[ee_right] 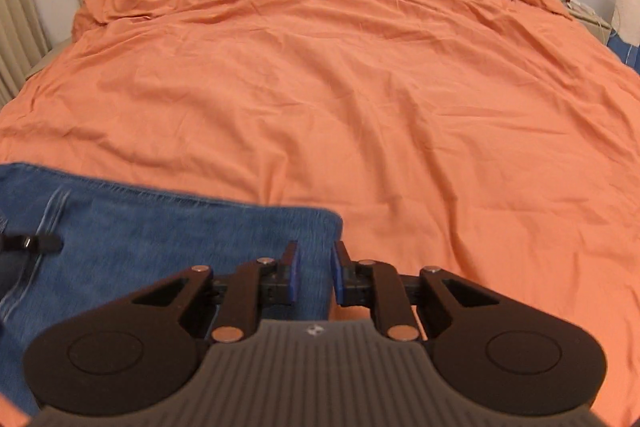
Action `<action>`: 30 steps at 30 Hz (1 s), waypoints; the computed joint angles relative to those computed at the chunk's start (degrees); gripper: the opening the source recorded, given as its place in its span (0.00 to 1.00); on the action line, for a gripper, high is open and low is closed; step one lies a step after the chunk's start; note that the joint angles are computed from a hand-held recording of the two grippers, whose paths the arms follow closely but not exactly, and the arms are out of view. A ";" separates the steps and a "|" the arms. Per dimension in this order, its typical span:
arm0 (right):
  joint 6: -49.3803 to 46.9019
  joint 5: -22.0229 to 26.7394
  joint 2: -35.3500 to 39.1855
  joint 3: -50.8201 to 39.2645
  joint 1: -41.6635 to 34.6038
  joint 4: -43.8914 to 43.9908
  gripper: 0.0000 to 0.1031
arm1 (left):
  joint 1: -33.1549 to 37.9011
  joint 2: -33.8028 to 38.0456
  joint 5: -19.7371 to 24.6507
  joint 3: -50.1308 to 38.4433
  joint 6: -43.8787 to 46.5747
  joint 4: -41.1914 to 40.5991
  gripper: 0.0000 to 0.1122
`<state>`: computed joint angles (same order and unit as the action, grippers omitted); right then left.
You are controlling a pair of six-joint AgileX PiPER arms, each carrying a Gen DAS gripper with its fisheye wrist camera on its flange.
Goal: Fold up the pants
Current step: 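Lower the leg seam and open the left gripper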
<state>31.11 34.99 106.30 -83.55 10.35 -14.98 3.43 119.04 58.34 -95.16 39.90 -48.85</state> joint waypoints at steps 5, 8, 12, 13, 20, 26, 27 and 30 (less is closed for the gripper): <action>-3.28 2.06 8.11 -7.24 -1.35 1.88 0.13 | 0.78 2.07 0.79 -0.87 2.27 -0.85 0.20; -3.27 2.71 10.95 -8.97 -1.89 2.64 0.15 | 0.76 1.53 0.45 -0.19 4.72 -0.48 0.20; -1.08 2.38 10.71 -8.69 -2.14 2.60 0.15 | -0.52 -1.24 -1.16 0.61 2.16 2.67 0.25; 0.26 2.66 9.73 -8.04 -1.59 1.14 0.15 | -1.07 -2.93 -2.68 1.88 1.79 4.05 0.27; 19.08 -1.08 -10.01 14.12 6.66 -15.31 0.21 | 0.18 -18.11 -9.91 17.92 12.38 1.00 0.29; 41.22 4.77 -26.58 30.93 19.93 -27.95 0.26 | -1.61 -23.70 -11.24 23.72 12.82 3.05 0.29; 43.60 6.22 -27.70 32.31 22.30 -28.24 0.26 | -2.61 -23.61 -11.93 23.88 11.56 4.35 0.28; 51.32 6.64 -28.89 36.15 27.44 -30.02 0.25 | -3.96 -23.37 -13.67 24.95 9.65 6.23 0.24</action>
